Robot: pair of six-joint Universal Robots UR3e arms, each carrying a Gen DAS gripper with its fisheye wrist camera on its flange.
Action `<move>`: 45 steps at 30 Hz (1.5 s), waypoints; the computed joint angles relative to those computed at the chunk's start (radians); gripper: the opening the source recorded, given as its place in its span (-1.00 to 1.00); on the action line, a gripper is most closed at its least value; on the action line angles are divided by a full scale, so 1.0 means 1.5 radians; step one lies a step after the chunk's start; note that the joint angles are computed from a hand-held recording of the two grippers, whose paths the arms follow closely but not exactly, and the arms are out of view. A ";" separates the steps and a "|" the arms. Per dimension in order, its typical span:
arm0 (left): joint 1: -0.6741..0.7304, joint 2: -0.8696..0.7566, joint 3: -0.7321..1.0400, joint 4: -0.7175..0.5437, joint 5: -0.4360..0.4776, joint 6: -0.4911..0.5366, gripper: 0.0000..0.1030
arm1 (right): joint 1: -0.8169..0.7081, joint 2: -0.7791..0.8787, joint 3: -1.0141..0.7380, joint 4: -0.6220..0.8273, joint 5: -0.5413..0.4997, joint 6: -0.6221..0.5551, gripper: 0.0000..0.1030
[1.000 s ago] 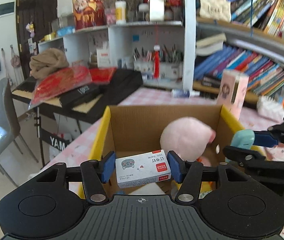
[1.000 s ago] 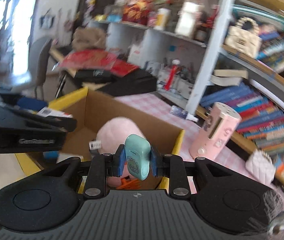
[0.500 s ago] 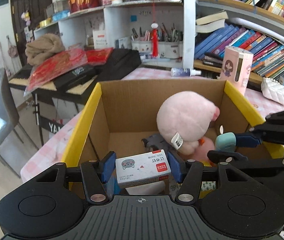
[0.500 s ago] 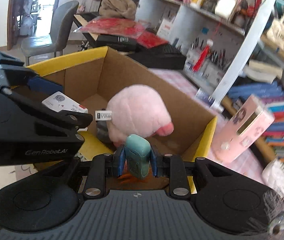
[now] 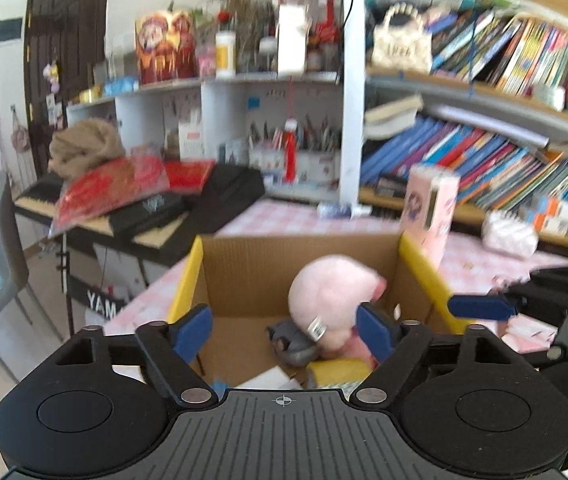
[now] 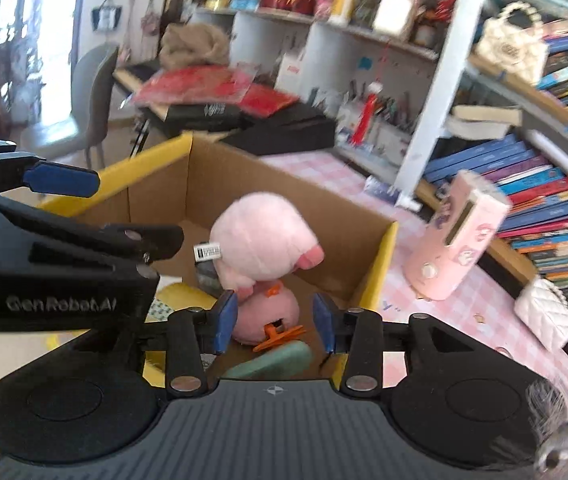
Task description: Organize objects
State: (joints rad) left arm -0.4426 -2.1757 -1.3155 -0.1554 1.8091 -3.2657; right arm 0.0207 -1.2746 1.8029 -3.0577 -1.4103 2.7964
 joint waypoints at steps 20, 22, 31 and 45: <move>-0.076 0.290 -0.414 0.131 0.049 -0.042 1.00 | 0.159 -0.443 0.374 0.036 -0.337 0.333 0.53; -0.084 0.309 -0.448 0.132 0.043 -0.050 1.00 | 0.207 -0.446 0.394 0.039 -0.418 0.389 0.71; -0.117 0.346 -0.509 0.102 -0.011 -0.054 1.00 | 0.314 -0.578 0.465 0.246 -0.564 0.584 0.87; -0.211 0.270 -0.407 0.060 0.024 -0.025 1.00 | 0.353 -0.730 0.480 0.499 -0.658 0.736 1.00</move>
State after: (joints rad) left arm -0.7587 -1.7708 -1.9267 -0.0660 1.8453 -3.3039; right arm 0.5496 -2.3696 2.5222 -2.3098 -2.3971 3.9004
